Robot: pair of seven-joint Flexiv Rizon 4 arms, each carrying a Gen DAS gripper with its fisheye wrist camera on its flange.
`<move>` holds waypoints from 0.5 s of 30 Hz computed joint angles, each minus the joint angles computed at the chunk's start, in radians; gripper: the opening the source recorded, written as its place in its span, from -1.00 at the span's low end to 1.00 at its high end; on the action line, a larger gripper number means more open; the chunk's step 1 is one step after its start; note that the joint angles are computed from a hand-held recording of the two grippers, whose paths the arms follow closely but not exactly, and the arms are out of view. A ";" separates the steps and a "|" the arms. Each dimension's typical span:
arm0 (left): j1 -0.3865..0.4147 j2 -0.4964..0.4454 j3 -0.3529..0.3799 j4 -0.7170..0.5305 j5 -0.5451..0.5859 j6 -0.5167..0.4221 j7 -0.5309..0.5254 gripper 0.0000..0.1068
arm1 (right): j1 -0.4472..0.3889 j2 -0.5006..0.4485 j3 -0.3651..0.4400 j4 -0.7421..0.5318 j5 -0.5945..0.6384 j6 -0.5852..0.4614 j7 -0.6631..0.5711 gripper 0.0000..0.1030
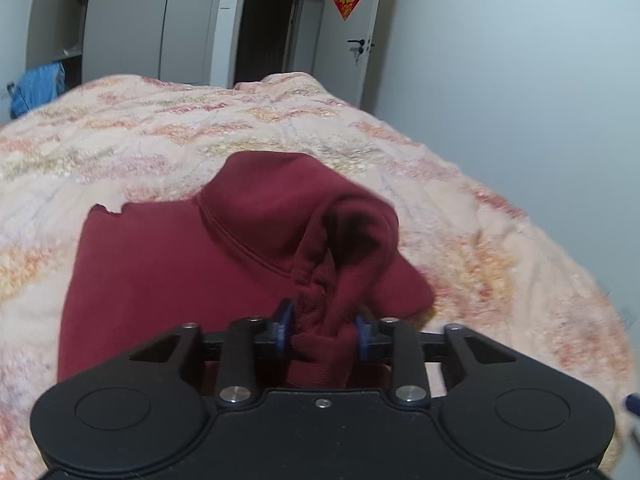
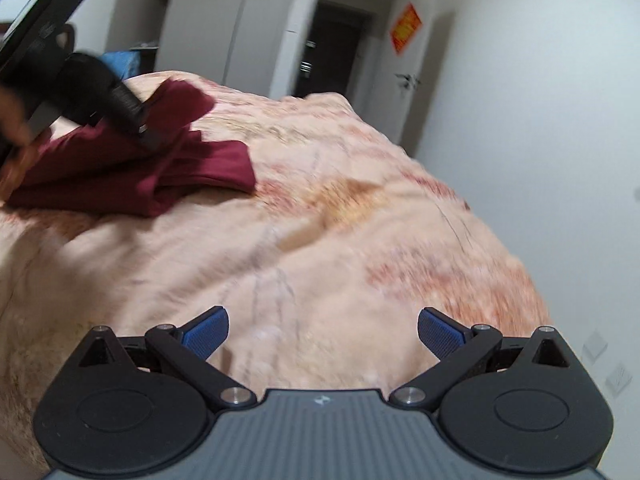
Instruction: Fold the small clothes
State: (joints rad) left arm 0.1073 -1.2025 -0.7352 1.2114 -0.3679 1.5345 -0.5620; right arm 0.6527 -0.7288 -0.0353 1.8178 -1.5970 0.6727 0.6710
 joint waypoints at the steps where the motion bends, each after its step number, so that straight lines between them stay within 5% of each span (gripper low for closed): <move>1: 0.019 0.001 -0.023 0.014 -0.001 -0.010 0.006 -0.20 | -0.007 0.002 0.000 0.006 -0.008 0.013 0.020 1.00; 8: 0.126 0.012 -0.150 0.119 -0.009 -0.004 0.053 0.50 | -0.019 -0.009 -0.002 -0.012 -0.022 0.049 0.050 1.00; 12: 0.149 0.047 -0.141 0.169 -0.014 0.032 -0.010 0.84 | -0.021 -0.011 -0.007 -0.025 -0.036 0.063 0.063 1.00; 15: 0.155 0.068 -0.121 0.194 0.009 0.092 -0.073 0.91 | -0.027 -0.015 -0.006 -0.033 -0.034 0.079 0.073 1.00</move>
State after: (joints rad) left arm 0.2623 -1.1342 -0.8558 1.4054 -0.3590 1.6265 -0.6347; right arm 0.6253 -0.7435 -0.0409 1.7851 -1.6308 0.7519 0.7441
